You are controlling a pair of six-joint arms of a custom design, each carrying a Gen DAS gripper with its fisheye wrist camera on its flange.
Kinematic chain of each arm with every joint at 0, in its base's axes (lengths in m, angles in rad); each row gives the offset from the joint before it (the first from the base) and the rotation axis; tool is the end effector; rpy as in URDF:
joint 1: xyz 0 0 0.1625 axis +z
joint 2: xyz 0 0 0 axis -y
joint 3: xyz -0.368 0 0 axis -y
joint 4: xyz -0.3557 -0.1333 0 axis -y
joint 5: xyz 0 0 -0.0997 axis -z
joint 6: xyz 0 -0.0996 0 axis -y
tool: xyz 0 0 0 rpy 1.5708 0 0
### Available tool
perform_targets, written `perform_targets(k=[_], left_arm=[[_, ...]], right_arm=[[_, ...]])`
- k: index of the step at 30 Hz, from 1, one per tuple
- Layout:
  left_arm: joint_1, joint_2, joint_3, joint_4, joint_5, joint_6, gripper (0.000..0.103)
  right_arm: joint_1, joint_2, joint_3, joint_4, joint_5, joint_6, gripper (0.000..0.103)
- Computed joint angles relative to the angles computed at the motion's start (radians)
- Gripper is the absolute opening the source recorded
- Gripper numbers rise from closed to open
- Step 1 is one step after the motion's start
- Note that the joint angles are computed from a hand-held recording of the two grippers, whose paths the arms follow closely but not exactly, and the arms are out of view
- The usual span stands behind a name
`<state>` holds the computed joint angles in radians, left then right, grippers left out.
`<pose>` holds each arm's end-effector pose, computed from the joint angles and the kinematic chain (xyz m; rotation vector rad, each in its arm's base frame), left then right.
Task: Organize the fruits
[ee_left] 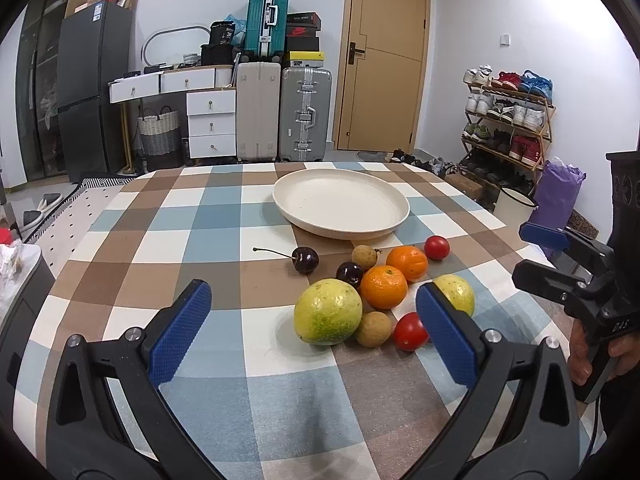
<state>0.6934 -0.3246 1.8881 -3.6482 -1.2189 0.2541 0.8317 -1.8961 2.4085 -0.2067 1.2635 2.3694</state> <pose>-0.2652 -0.4384 -0.1082 1.4107 2.4692 -0.8653 -0.0496 -0.2970 0.2132 0.2737 -2.1001 1.3462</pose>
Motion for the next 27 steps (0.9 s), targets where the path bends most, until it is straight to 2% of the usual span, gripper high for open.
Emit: perform_targets(k=[27], left_arm=[[-0.006,0.004,0.0,0.0,0.006,0.01,0.102]], right_arm=[[0.009,0.008,-0.003,-0.005,0.013,-0.003,0.103]])
